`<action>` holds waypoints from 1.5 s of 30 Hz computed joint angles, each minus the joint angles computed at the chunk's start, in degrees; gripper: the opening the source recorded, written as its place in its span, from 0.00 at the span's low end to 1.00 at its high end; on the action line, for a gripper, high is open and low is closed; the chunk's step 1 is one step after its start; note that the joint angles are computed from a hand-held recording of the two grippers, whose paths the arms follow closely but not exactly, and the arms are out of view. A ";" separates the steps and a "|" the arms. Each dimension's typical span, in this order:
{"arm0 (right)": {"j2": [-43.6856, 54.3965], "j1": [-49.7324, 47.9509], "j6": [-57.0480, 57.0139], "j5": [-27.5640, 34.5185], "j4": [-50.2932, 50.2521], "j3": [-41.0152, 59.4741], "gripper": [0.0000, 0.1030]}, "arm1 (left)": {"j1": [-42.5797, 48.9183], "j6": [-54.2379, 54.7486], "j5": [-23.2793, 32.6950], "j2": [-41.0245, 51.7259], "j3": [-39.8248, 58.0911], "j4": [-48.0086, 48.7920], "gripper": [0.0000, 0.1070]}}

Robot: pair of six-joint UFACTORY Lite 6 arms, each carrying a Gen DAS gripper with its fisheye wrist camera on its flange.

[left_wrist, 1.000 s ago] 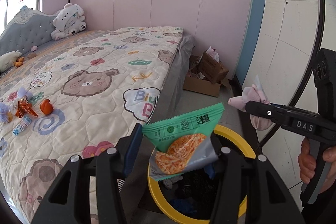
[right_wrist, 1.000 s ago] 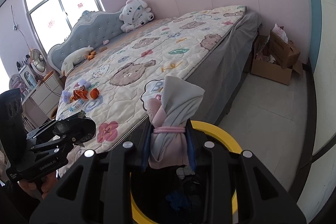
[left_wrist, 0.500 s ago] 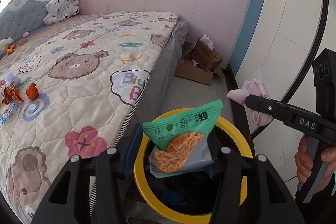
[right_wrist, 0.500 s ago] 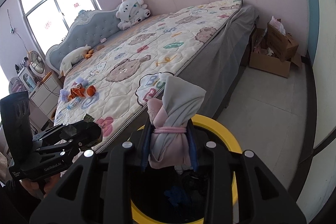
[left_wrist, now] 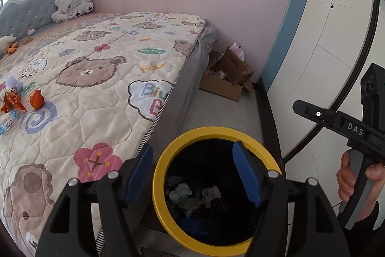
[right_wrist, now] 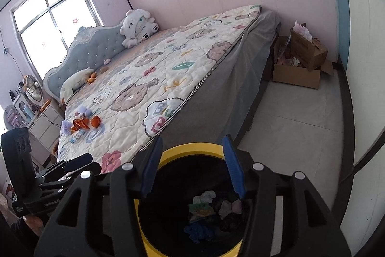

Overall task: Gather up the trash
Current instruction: 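Open the left tool and right tool to drop both items into the bin, then move both tools back over the bed toward the remaining trash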

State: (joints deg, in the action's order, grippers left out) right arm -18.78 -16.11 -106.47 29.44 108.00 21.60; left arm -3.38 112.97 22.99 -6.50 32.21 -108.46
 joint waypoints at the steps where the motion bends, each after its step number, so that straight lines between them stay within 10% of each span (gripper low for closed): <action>1: -0.34 -0.30 -0.03 0.19 -0.16 -0.07 0.49 | 0.29 -0.18 0.09 -0.26 -0.04 0.06 0.65; 23: 6.43 25.38 -22.21 -8.73 31.86 10.44 0.62 | 23.50 -2.05 8.58 -1.45 4.33 9.74 0.79; 45: 46.66 50.08 -48.83 -21.16 62.80 59.12 0.68 | 49.21 -8.85 16.43 23.24 32.23 18.38 0.83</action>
